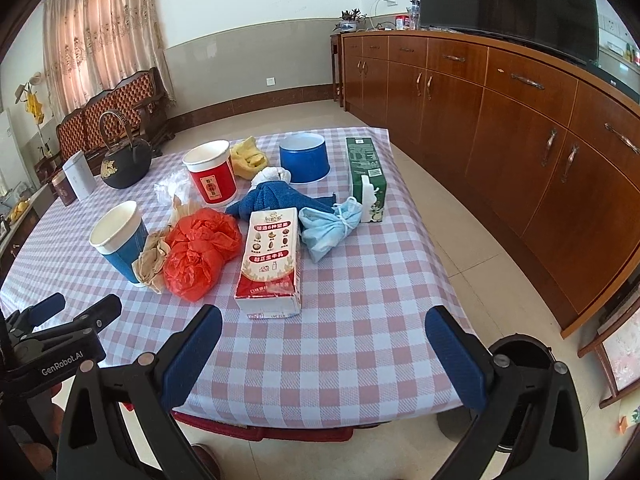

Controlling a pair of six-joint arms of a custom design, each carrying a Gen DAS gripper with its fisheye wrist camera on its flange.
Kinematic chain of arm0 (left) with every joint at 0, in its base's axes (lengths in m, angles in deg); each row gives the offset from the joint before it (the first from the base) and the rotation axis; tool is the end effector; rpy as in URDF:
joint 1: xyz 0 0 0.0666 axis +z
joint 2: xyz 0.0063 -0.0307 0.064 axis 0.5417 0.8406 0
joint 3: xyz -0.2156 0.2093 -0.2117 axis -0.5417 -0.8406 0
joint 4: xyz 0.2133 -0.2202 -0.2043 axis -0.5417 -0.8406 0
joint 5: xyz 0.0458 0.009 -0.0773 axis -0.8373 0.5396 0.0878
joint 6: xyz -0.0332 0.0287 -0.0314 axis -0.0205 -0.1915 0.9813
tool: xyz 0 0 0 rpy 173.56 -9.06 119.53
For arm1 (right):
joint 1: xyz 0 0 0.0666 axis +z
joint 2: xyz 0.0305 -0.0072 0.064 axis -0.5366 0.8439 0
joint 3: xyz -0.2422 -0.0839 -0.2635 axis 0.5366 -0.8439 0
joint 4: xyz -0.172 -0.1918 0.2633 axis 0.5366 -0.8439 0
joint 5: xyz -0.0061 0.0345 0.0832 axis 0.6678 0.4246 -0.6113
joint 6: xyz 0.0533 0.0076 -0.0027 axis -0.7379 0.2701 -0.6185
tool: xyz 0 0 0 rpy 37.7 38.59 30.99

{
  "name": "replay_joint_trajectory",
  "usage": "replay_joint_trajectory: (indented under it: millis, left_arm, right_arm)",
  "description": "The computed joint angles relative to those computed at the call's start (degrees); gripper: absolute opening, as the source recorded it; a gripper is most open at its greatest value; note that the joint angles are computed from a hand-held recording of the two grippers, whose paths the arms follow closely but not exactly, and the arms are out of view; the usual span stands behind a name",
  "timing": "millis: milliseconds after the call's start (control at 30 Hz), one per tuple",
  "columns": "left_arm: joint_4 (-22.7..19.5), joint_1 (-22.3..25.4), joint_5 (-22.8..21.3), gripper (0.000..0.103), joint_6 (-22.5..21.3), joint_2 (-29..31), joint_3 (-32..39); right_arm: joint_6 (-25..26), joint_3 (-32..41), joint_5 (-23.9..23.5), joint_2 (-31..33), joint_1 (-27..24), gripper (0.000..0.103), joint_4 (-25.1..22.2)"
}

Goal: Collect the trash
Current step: 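Grasp the blue-and-white paper cup with the left tool while the right tool grasps the milk carton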

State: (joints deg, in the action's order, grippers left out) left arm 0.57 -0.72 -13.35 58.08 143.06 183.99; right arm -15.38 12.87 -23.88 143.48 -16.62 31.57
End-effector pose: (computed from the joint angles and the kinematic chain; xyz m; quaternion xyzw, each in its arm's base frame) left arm 0.4684 -0.2939 0.4321 -0.0372 0.9317 0.0004 0.3613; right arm 0.4846 0.1276 0.4286 0.0318 0.9225 -0.0212 0.3840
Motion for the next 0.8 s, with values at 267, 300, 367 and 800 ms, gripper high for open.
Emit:
replay_joint_trajectory:
  millis: [267,300,367,800]
  left_arm:
    - [1.4,2.2,1.1,0.103,-1.4,4.1,3.9]
    - [1.7,2.4,1.2,0.103,-1.4,4.4,4.1]
    - [2.2,3.0,1.9,0.103,-1.4,5.0,4.7]
    - [6.3,5.2,5.1,0.086,-2.9,6.8,6.0]
  right_arm:
    - [0.9,6.7,-3.2,7.9,-0.1,0.089,-0.4]
    - [1.0,7.4,-3.6,8.7,-0.2,0.088,-0.4]
    - [1.0,8.7,-4.4,10.2,-0.4,0.087,-0.7]
    - [1.1,13.1,-8.1,15.5,-0.8,0.067,-1.7]
